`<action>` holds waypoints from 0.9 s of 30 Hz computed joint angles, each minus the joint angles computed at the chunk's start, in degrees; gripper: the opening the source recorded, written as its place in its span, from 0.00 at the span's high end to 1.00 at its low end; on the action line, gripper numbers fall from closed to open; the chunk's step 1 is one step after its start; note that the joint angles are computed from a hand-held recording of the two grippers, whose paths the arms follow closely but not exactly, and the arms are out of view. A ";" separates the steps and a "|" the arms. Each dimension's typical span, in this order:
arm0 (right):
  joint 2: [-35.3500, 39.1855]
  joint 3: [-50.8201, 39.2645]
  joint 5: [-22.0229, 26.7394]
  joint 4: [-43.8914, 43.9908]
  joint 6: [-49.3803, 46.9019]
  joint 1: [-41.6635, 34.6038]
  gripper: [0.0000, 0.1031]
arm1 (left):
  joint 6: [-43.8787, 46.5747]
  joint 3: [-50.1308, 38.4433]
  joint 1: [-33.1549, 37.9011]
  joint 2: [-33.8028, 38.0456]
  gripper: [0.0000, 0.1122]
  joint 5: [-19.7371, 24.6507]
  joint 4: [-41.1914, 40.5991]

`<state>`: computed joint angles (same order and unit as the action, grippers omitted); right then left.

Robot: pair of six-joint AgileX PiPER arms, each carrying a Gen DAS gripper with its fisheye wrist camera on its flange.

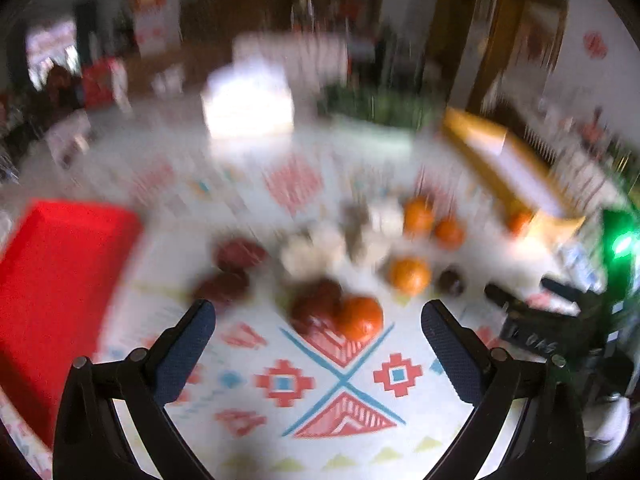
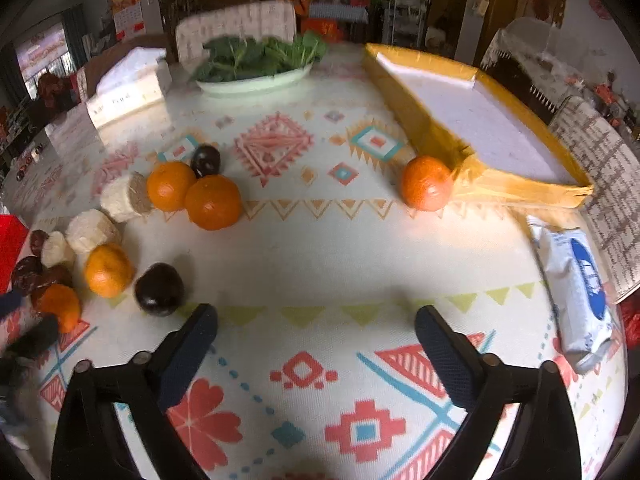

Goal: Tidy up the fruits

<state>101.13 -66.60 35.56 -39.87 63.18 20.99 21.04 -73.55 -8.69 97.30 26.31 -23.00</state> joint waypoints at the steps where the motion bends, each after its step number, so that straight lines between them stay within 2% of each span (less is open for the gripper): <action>1: -1.83 1.57 0.03 -3.07 3.31 1.14 0.05 | 5.73 4.00 1.68 -5.20 0.08 -2.61 -5.73; 2: -4.19 3.26 0.19 -6.23 6.73 2.48 0.05 | 11.46 6.03 3.44 -8.67 0.08 -2.93 -11.46; 3: -6.91 4.82 0.39 -9.38 9.95 3.93 0.05 | 17.19 7.01 5.95 -11.77 0.08 -1.32 -17.19; 5: -11.93 6.33 3.34 -14.62 14.52 7.32 0.05 | 27.49 8.06 12.32 -17.76 0.08 4.12 -27.27; 7: -17.20 5.94 7.20 -17.47 16.01 10.59 0.05 | 31.78 6.74 18.55 -23.65 0.08 9.65 -31.56; 9: -22.40 3.87 10.89 -18.57 15.00 13.88 0.05 | 33.00 4.74 24.03 -29.39 0.08 12.76 -33.37; 11: -26.36 -0.12 16.19 -21.18 13.63 18.20 0.05 | 32.10 -0.53 29.51 -31.86 0.08 16.41 -33.73; 12: -27.38 -3.35 19.12 -22.48 12.06 20.61 0.05 | 29.67 -5.53 32.88 -31.83 0.08 20.33 -32.62; 14: -28.41 -11.33 24.64 -24.24 7.67 24.90 0.04 | 23.40 -16.99 37.43 -29.28 0.08 25.20 -29.64; 16: -27.89 -19.75 27.21 -23.71 2.26 26.75 0.04 | 20.22 -28.44 42.00 -25.27 0.08 29.50 -31.44; 19: -24.05 -36.70 30.64 -23.09 -8.13 28.45 0.03 | 13.06 -45.63 41.41 -17.83 0.08 32.27 -25.09; 20: -22.56 -40.49 32.08 -22.86 -9.92 29.02 0.01 | 11.35 -51.17 41.64 -14.83 0.08 34.96 -24.07; 21: -21.74 -43.17 32.05 -22.35 -11.38 29.00 0.00 | 10.14 -54.42 41.85 -12.60 0.08 36.82 -24.09; 23: -22.09 -41.66 29.61 -19.75 -11.12 27.23 0.00 | 10.23 -54.04 42.43 -11.15 0.08 38.91 -26.15; 24: -22.78 -38.92 28.26 -18.96 -9.70 26.55 0.00 | 11.88 -50.41 41.90 -11.62 0.08 38.30 -27.16; 25: -23.81 -33.88 24.69 -16.16 -7.90 24.26 0.00 | 13.63 -44.68 39.56 -12.36 0.08 37.16 -25.88; 27: -25.39 -24.72 17.31 -10.33 -5.95 20.06 0.00 | 15.43 -33.32 36.19 -15.21 0.08 31.77 -23.28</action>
<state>75.74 -91.32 52.87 -50.20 57.23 41.05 36.47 -106.86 27.50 82.09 58.09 -46.28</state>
